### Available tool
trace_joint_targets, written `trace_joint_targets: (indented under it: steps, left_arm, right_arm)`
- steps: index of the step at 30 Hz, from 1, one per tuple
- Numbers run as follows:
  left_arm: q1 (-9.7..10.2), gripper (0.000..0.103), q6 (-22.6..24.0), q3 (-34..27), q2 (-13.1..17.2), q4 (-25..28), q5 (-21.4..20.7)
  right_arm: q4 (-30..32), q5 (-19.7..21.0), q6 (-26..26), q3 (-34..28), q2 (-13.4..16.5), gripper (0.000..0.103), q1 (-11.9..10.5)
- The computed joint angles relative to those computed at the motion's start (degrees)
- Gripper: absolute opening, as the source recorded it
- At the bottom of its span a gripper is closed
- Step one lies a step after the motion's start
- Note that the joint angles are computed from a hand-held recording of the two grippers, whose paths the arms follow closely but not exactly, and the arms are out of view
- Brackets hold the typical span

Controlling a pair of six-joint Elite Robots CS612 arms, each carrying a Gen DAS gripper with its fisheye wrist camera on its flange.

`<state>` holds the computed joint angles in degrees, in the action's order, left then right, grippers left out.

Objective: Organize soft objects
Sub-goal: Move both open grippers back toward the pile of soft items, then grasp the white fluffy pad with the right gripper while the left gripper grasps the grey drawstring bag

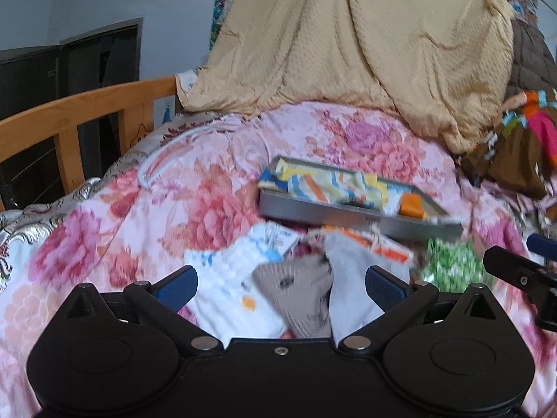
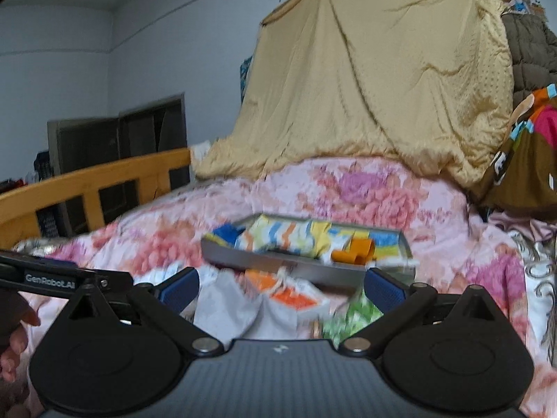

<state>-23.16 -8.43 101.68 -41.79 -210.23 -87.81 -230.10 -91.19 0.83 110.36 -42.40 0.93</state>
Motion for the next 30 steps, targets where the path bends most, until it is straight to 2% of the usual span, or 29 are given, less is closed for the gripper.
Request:
trace_joint_targets:
  steps: [10, 16, 20, 26, 28, 30]
  left_arm:
    - [0.33, 0.102, 7.8, 1.6, 1.2, -1.3, -2.3]
    - [0.9, 0.102, 10.2, 1.1, 2.2, -1.3, -3.2]
    - [0.99, 0.102, 12.6, -0.1, 3.3, -1.4, -3.8]
    - [0.88, 0.102, 20.5, -2.5, 5.1, -3.2, -5.9]
    - [1.07, 0.102, 22.8, -3.6, 5.4, -1.7, -8.0]
    - [1.13, 0.102, 26.1, -5.0, 5.6, 0.1, -9.9]
  right_arm:
    - [5.2, -0.9, -1.8, 1.2, -0.6, 0.103, 1.3]
    - [12.2, -2.5, -4.4, 0.0, -0.8, 0.103, 2.0]
    - [16.9, -3.6, -3.1, -0.7, -1.0, 0.103, 2.0]
    - [22.2, -2.5, 1.2, -1.9, -1.0, 0.103, 0.9]
    - [22.9, -2.3, 0.1, -2.4, -0.9, 0.103, 0.6]
    - [23.5, -2.1, -3.4, -3.0, -0.8, 0.103, 0.4]
